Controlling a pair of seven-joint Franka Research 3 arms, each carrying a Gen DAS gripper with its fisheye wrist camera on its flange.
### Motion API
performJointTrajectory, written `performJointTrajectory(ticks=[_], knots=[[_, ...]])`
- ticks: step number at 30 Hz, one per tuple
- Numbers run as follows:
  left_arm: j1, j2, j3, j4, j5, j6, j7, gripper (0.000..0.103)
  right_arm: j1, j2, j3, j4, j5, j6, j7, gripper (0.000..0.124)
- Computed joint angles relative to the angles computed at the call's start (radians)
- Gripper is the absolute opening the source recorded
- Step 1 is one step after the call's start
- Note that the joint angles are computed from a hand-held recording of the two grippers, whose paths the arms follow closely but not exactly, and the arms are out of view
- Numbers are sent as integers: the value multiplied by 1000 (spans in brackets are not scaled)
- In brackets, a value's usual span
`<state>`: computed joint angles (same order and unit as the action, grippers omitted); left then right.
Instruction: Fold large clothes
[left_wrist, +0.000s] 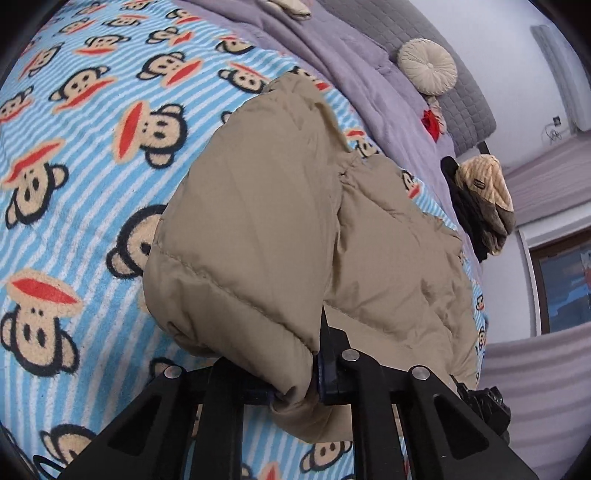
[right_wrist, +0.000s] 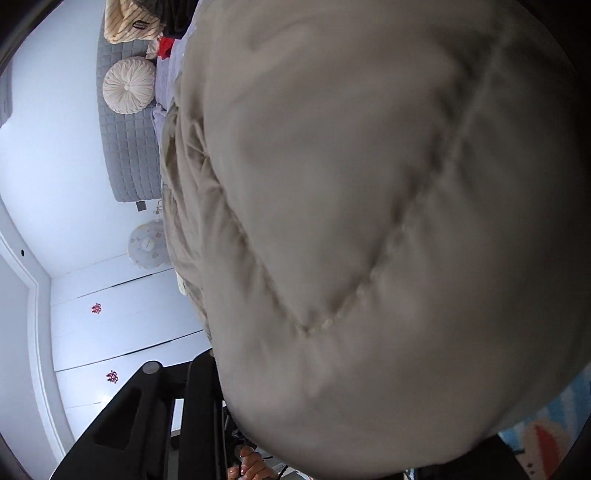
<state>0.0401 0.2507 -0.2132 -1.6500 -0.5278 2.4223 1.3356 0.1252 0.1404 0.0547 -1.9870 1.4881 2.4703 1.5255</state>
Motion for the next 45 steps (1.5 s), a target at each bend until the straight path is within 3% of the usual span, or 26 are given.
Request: performJointTrajectory(ticks=[6,15,19,25,27,32,36,39,43,45], knots=[[13,-104,6,-66,-71,-90,117,16,-12,-107,-29,-83,-76,-90,27,23],[-43,-360,101,-310,-93,-324,189,16,1,-349,-99,-317,-193,-225,88,23],[-71,-413,120,-352,7,-409,169,17,3,-406,-117,-388,-271,-237,155,26],[-79,-459,155,-326,108,-489,209,17,-8,-363,-129,-315,-395,-275,221,42],[-73,-480,166,-320,140,-501,223,17,-14,-358,-128,-283,-461,-314,243,55],[-52,-514,192,-320,177,-470,208,17,-24,-365,-130,-222,-575,-416,248,60],[-57,-468,194,-285,159,-467,211,17,-28,-387,-138,-190,-626,-495,205,60],[-70,-433,175,-249,160,-496,253,17,-18,-387,-147,-160,-576,-541,134,60],[-53,-461,175,-300,171,-479,188,17,-1,-380,-151,-130,-480,-587,57,60],[-35,-479,191,-339,148,-471,132,17,12,-368,-131,-136,-447,-580,71,74]])
